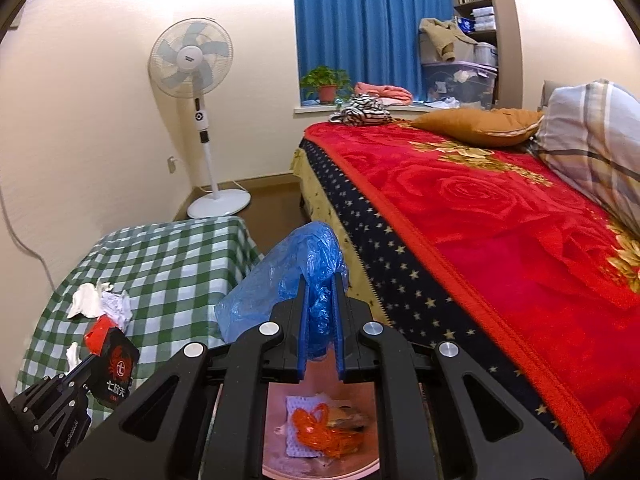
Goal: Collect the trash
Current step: 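Carry the blue bag and black packet over the pink bin and open both tools, then move both open tools back over the table toward the remaining trash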
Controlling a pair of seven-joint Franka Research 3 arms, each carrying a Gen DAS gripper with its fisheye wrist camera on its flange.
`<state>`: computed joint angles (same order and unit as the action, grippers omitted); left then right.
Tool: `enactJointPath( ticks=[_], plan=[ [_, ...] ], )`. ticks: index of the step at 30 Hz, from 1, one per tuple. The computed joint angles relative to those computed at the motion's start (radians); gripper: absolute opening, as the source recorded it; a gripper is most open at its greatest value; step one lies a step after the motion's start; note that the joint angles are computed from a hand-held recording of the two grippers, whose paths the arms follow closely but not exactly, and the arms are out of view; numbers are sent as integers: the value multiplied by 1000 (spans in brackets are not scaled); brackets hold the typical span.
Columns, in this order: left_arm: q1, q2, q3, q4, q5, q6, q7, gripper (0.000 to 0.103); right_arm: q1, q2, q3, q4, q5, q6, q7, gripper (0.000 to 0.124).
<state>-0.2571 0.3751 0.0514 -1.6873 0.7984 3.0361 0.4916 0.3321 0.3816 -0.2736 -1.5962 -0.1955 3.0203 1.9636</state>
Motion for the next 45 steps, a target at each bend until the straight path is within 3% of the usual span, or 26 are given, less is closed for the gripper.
enactJointPath(
  ticks=[13,20,27,28,30,31,33,35,40,45],
  plan=[
    [43,110,-107,144,-214,2,233,0,3,32,-26,47,-46,-62,69,11],
    [94,188,-215,230,-377,-2,419,0,-24,55,-3,84,-48,-106,86,11],
    [102,244,-263,284,-493,-18,539,0,-41,72,13,112,-46,-133,91,11],
    [110,251,-276,289,-509,-17,557,0,-39,73,10,114,-50,-136,97,14],
    [163,277,-360,306,-562,-22,637,1,-36,74,2,113,-58,-136,113,16],
    [182,286,-389,314,-587,-32,670,1,-33,74,-3,114,-63,-138,123,24],
    [186,289,-396,312,-623,-36,693,6,-24,74,-19,111,-79,-135,156,39],
    [194,277,-398,287,-655,-23,709,13,-22,72,-23,107,-90,-131,173,44],
    [189,221,-364,205,-677,4,708,15,-27,69,-8,102,-102,-134,170,44],
    [150,145,-280,116,-656,24,646,15,-31,62,10,89,-101,-122,150,44]
  ],
)
